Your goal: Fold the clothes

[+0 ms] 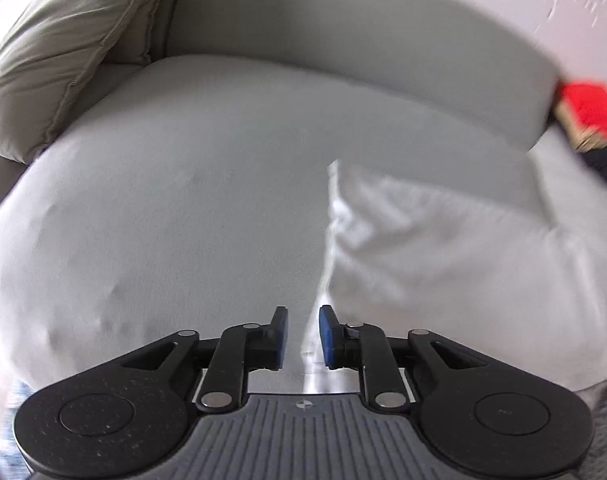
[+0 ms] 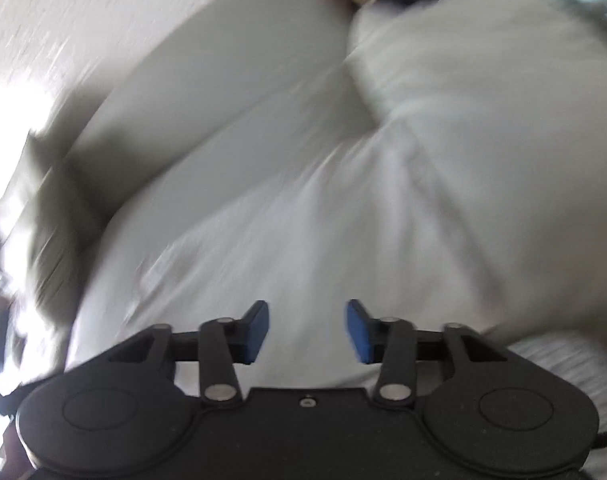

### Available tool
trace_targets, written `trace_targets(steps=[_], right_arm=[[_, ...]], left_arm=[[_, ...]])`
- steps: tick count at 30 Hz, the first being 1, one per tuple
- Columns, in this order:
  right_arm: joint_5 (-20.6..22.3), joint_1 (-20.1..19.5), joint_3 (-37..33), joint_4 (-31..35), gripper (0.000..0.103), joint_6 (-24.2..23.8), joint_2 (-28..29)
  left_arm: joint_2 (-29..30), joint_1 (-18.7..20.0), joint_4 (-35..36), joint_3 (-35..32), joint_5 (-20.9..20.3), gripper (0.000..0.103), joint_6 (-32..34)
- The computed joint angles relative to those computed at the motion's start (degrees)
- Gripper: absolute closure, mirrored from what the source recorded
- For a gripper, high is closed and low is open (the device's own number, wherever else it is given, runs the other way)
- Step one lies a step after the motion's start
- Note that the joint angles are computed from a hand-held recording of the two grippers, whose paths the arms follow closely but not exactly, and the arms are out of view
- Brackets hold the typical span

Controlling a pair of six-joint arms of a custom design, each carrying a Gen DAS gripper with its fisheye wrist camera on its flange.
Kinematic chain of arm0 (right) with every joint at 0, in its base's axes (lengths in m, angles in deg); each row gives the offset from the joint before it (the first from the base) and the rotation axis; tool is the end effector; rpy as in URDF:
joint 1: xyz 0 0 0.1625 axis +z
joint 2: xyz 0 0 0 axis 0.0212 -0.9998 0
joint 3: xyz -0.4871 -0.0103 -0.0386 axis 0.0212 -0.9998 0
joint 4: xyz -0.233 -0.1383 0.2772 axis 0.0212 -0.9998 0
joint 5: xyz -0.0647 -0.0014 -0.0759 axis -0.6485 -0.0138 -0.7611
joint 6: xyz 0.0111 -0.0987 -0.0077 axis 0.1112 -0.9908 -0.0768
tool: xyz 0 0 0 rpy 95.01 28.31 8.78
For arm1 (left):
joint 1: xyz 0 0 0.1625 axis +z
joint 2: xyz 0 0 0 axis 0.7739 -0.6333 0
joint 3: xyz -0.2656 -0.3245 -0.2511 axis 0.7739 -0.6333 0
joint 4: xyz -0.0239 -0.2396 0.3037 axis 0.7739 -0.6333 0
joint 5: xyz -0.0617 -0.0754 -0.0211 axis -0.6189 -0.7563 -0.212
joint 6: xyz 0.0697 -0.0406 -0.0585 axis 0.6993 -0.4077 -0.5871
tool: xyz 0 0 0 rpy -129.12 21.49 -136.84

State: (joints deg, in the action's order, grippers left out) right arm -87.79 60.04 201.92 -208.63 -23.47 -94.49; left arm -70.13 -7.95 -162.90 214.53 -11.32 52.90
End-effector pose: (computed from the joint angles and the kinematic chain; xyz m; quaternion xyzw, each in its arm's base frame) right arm -0.0507 -0.3530 0.3598 -0.1510 -0.8868 0.3961 0.1840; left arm -0.2313 -0.4857 0.0448 0.1579 0.9197 -0.2519 0.2565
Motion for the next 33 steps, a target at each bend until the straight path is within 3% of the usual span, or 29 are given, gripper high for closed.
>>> trace_targets(steps=[1, 4, 7, 10, 12, 13, 15, 17, 20, 25, 31, 33], right_arm=[[-0.86, -0.94, -0.58, -0.42, 0.086, 1.09, -0.31], [-0.97, -3.03, -2.73, 1.88, 0.086, 2.42, -0.21], [-3.35, -2.27, -5.59, 7.68, 0.085, 0.71, 1.68], [-12.63, 0.05, -7.71, 10.94, 0.086, -0.37, 4.76], [-18.04, 1.01, -7.23, 8.71, 0.103, 0.15, 6.15], [-20.73, 1.47, -7.01, 7.57, 0.103, 0.38, 6.91], [-23.04, 2.0, -6.79, 7.22, 0.103, 0.96, 7.09], [-24.51, 3.3, -6.72, 7.1, 0.099, 1.05, 6.84], [-20.58, 3.22, -5.8, 4.88, 0.088, -0.16, 4.99], [-8.17, 0.72, -5.88, 2.77, 0.087, 1.57, 3.04], [-0.04, -3.51, -6.99, -7.99, 0.087, 3.69, 8.6], [3.4, -5.61, -8.45, -7.38, 0.087, 5.67, 10.08]], left_arm=[[0.36, -0.3, -1.49, 0.14, -0.72, 0.09, 0.82], [3.23, -1.23, 2.15, -3.19, -0.11, 0.091, 3.77], [5.98, -1.0, 8.54, -7.64, 0.5, 0.091, 4.72], [6.72, -0.41, 21.64, -11.41, 2.55, 0.091, 0.23], [5.59, -0.66, 25.23, -10.94, 2.71, 0.09, -1.69], [5.06, -1.22, 27.11, -10.54, 3.68, 0.09, -2.34], [4.08, -2.45, 30.1, -9.5, 5.76, 0.091, -3.35], [3.23, -3.73, 28.02, -7.32, 7.49, 0.091, -2.73], [1.96, -4.77, 18.0, -3.59, 8.62, 0.091, 0.06], [5.27, -5.17, 2.85, -4.23, 10.14, 0.091, 6.75], [11.17, -2.45, -2.62, -11.2, 5.8, 0.091, 10.6], [12.75, -0.98, -1.88, -13.92, 3.46, 0.091, 10.04]])
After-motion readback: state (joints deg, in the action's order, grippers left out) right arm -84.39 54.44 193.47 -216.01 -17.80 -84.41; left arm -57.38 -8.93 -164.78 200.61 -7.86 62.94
